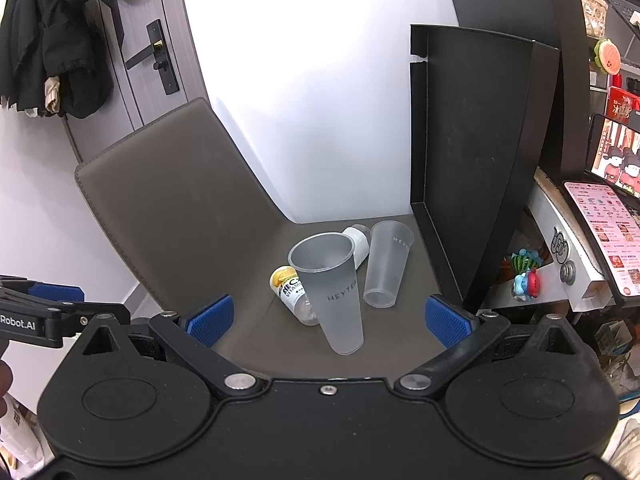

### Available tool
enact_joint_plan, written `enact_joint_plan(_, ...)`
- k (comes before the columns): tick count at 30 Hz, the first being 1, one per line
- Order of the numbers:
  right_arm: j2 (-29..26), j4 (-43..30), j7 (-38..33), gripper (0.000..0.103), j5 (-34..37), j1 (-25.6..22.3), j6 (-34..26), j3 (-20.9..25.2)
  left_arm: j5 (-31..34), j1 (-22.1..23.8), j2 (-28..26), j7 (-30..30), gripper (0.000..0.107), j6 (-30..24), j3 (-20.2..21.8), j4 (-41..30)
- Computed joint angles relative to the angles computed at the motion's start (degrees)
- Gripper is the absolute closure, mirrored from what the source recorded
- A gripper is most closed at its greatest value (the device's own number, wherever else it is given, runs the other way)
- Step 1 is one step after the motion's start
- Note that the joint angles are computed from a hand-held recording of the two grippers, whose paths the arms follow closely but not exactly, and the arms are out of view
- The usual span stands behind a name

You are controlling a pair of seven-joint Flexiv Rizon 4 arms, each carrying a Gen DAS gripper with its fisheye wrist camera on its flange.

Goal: Flip cup upright

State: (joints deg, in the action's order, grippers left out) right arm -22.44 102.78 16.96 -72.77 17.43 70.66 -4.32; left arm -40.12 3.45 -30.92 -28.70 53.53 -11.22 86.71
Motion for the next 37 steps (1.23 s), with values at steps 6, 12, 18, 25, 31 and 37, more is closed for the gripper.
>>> enact_joint_plan(6,-0.12,0.07,0.34,0.0,0.13,-0.05,0.02,-0.03,0.13,0.12,-0.33,-0.5,0.01,-0.67,0.23,-0.57)
enact_joint_plan(12,-0.18,0.09,-0.24,0.0,0.51,0.04,-0.18,0.04,0.79,0.02,-0.77,-1.26,0.01,-0.74,0.42,-0.98)
enact_joint_plan(18,-0.03,0.3,-1.09,0.0,1.26,0.12,-0.75,0.13,1.15,0.13,-0.96,-1.83,0.01,-0.87,0.44,-1.2)
enact_joint_plan(25,-0.33,0.24,-2.17,0.0,2.32,0.16,-0.38,0.22,1.7,0.34,-1.43,-1.95,0.01,-1.58,0.4,-1.83)
enact_joint_plan(31,-0.47,0.52,-2.75,0.0,2.65,0.37,0.17,-0.1,0.0,0.85,-1.79,-0.92,0.01,-0.71,-0.57,-1.34)
enact_joint_plan(37,-1.42,0.71,-1.61,0.0,2.81,0.34,1.88,-0.86,0.2,0.18,-3.34,-1.84,0.01,0.43,-0.1,-2.09)
